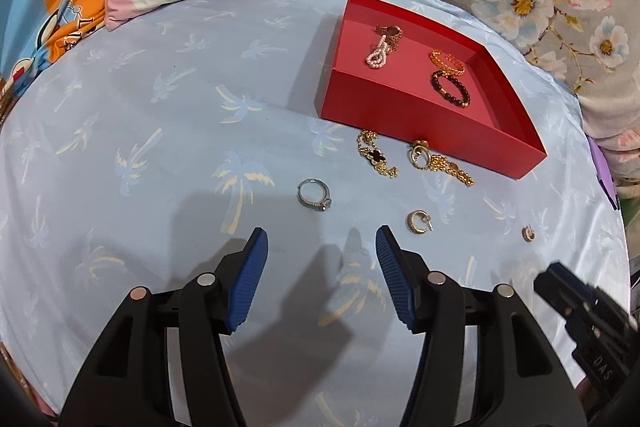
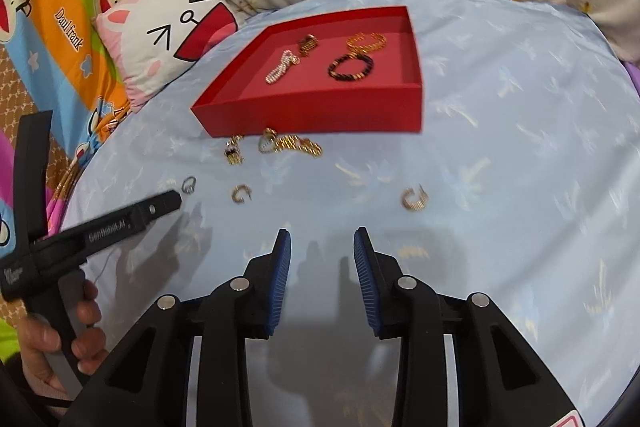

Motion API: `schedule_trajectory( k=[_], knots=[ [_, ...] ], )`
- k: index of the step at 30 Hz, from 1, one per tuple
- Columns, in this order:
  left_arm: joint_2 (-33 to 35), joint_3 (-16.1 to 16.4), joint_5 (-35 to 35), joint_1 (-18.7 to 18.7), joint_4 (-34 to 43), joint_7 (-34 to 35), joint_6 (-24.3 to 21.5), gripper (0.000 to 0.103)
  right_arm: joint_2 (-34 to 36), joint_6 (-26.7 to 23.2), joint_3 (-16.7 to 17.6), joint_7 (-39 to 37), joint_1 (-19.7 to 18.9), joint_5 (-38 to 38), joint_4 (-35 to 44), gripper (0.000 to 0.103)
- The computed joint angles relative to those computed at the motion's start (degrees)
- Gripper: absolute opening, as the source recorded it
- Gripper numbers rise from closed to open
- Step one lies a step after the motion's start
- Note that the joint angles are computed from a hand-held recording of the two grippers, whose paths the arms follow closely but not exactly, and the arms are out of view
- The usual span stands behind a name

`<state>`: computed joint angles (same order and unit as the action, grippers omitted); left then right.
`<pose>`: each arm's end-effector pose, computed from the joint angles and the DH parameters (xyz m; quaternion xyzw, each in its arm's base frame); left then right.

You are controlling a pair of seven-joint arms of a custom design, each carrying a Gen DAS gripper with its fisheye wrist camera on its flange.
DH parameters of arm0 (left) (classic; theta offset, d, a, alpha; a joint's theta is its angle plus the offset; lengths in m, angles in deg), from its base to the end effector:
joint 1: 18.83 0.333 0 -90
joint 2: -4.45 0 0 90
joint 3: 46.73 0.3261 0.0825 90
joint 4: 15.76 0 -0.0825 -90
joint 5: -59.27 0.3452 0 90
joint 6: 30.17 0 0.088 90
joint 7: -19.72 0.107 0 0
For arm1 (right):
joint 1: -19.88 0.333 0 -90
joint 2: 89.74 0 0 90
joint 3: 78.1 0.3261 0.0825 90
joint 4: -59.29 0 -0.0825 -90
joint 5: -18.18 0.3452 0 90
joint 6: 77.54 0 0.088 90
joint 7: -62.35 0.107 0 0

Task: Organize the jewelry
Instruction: 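Lift both tools away from the red box, then grasp the silver ring with the left tool while the right grasps a gold chain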

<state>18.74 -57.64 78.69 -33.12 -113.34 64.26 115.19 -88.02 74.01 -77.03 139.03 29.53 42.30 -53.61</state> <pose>0.5856 -0.2651 0.5381 -0.7218 0.6194 -0.2654 0.1576 0.5661 0.0961 0.5529 -0.7003 0.6247 -0.1183 0.3245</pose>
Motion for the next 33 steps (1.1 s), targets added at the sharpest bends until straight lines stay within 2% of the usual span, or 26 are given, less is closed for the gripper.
schedule_trajectory(
  k=[10,16,19,23,29,33],
  knots=[
    [1.57,0.55,-0.59,0.84,1.47,0.47,-0.26,0.054,13.29,-2.39,0.53,0.95,0.58,-2.52,15.34,0.033],
    [2.26,0.33,-1.75,1.31,1.71,1.69,0.19,0.054,18.16,-4.45,0.66,1.13,0.72,-4.83,21.07,0.033],
    [2.77,0.38,-1.87,1.22,2.14,2.03,0.21,0.054,18.52,-3.16,0.19,1.25,1.3,-6.69,20.97,0.026],
    [3.21,0.54,-1.69,1.04,2.6,1.97,0.54,0.054,18.88,-3.05,-0.02,1.65,1.25,-7.96,21.32,0.009],
    [3.37,0.59,-1.7,0.94,2.83,2.02,0.46,0.054,18.22,-2.87,1.04,-0.82,-0.05,-5.58,20.43,0.003],
    [3.46,0.64,-1.52,0.83,2.9,1.89,0.62,0.054,16.19,-2.66,1.37,-1.81,-0.67,-3.28,18.11,0.003]
  ],
)
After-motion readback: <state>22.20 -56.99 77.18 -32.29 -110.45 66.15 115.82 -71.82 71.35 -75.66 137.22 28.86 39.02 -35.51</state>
